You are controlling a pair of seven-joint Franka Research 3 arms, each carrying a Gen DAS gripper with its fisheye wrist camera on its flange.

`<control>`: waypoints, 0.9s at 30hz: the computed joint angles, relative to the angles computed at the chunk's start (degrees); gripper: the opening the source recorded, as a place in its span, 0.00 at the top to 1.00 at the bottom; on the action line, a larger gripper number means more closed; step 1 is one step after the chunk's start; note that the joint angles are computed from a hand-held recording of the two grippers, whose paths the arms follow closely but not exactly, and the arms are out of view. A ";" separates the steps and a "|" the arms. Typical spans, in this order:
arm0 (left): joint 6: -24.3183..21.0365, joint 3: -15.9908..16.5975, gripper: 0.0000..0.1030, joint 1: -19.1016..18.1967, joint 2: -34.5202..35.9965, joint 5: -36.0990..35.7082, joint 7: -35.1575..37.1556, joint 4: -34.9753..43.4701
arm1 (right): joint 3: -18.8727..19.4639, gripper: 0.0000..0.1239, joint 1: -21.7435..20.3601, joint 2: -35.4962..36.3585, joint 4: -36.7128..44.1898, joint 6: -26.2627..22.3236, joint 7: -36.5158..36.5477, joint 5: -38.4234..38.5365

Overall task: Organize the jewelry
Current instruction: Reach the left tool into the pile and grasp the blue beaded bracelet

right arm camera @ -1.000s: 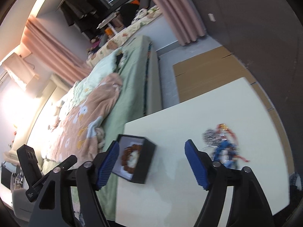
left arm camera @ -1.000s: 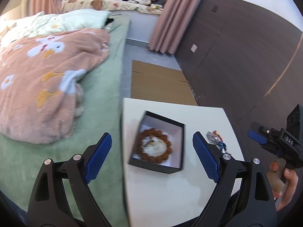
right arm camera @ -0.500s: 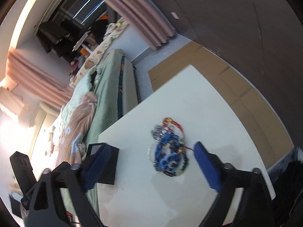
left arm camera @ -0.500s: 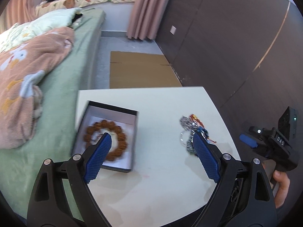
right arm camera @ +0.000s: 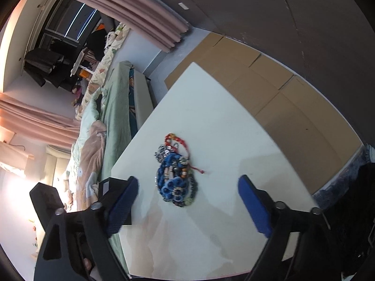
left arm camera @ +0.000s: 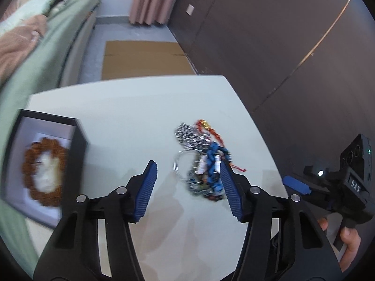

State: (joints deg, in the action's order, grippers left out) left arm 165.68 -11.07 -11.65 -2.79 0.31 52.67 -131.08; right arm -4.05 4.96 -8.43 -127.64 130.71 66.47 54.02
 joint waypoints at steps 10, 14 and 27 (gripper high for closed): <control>2.34 -1.87 0.57 0.38 7.54 -4.12 5.74 4.73 | 0.04 0.44 -0.90 0.89 0.18 1.60 2.78 -1.36; 0.30 -3.96 0.82 1.52 9.95 -8.61 10.71 6.80 | 0.03 0.45 -0.67 1.09 0.16 1.30 2.37 -0.96; 3.44 -3.40 0.90 -0.55 1.24 -36.78 32.44 1.04 | 1.17 0.60 1.49 0.51 -0.18 1.45 0.66 -0.26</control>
State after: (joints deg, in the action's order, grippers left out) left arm 169.12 -14.47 -12.20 -1.55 -36.47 85.12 -130.04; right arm -2.87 6.45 -7.92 -127.82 132.16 67.13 53.77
